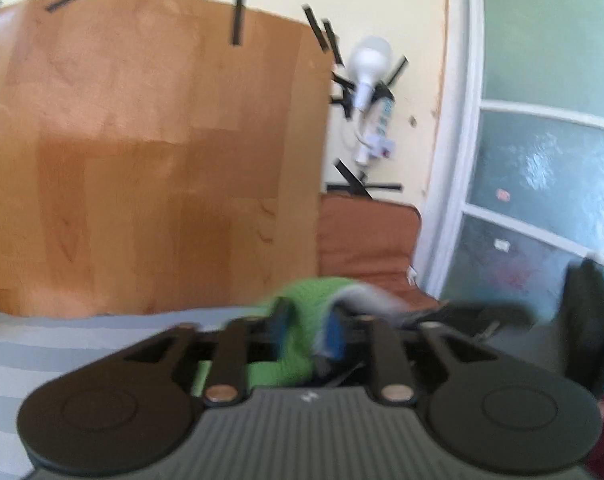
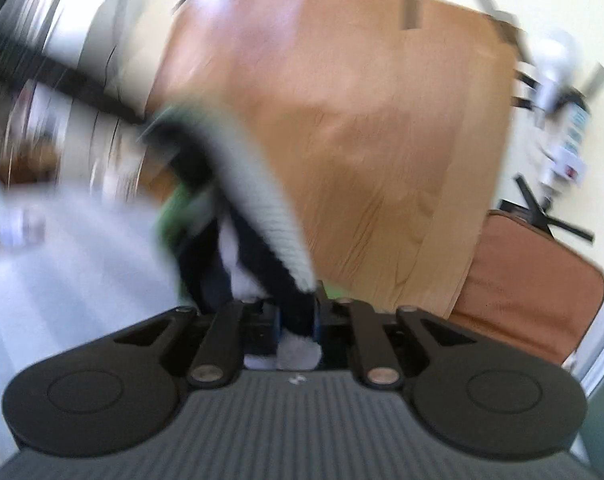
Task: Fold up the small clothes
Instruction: 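Lift the sweater with both grippers and shake it out in the air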
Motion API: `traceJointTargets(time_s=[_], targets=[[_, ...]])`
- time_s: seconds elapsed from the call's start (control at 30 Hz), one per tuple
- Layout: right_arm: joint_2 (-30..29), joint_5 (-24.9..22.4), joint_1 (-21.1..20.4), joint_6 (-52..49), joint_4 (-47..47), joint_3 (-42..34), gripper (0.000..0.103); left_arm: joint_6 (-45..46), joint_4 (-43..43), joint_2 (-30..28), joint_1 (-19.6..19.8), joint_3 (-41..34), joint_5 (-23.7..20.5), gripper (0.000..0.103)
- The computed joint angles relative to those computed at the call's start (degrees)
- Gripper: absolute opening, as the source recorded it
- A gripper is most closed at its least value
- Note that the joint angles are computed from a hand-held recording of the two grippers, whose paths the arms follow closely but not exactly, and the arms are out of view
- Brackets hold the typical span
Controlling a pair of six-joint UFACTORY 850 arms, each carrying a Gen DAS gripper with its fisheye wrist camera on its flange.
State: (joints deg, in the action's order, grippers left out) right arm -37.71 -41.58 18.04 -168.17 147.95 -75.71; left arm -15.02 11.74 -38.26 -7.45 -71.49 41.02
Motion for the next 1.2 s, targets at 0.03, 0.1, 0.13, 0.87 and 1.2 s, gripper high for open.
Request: traceJointTargets(time_s=[0.03, 0.1, 0.13, 0.87, 1.2], targets=[[0.45, -1.01, -0.66, 0.58, 1.30, 0.01, 0.016, 0.84, -0.71, 0.00, 0.27, 0.96, 2.35, 0.057], [1.66, -1.44, -2.20, 1.84, 3.11, 0.23, 0.016, 9.71, -9.11, -0.66, -0.71, 2.67, 7.54, 0.059], [1.85, -0.70, -2.57, 2.18, 3.76, -0.44, 0.016, 15.27, -13.50, -1.45, -1.48, 2.71, 8.48, 0.060], [8.73, 0.16, -9.08, 27.83, -10.53, -0.89, 0.016, 47.90, -31.44, -22.02, -12.02, -18.50, 6.37, 0.081], [15.30, -1.06, -10.10, 26.66, -11.60, 3.19, 0.016, 48.65, -27.66, -26.31, -12.58, -25.46, 10.06, 0.057]])
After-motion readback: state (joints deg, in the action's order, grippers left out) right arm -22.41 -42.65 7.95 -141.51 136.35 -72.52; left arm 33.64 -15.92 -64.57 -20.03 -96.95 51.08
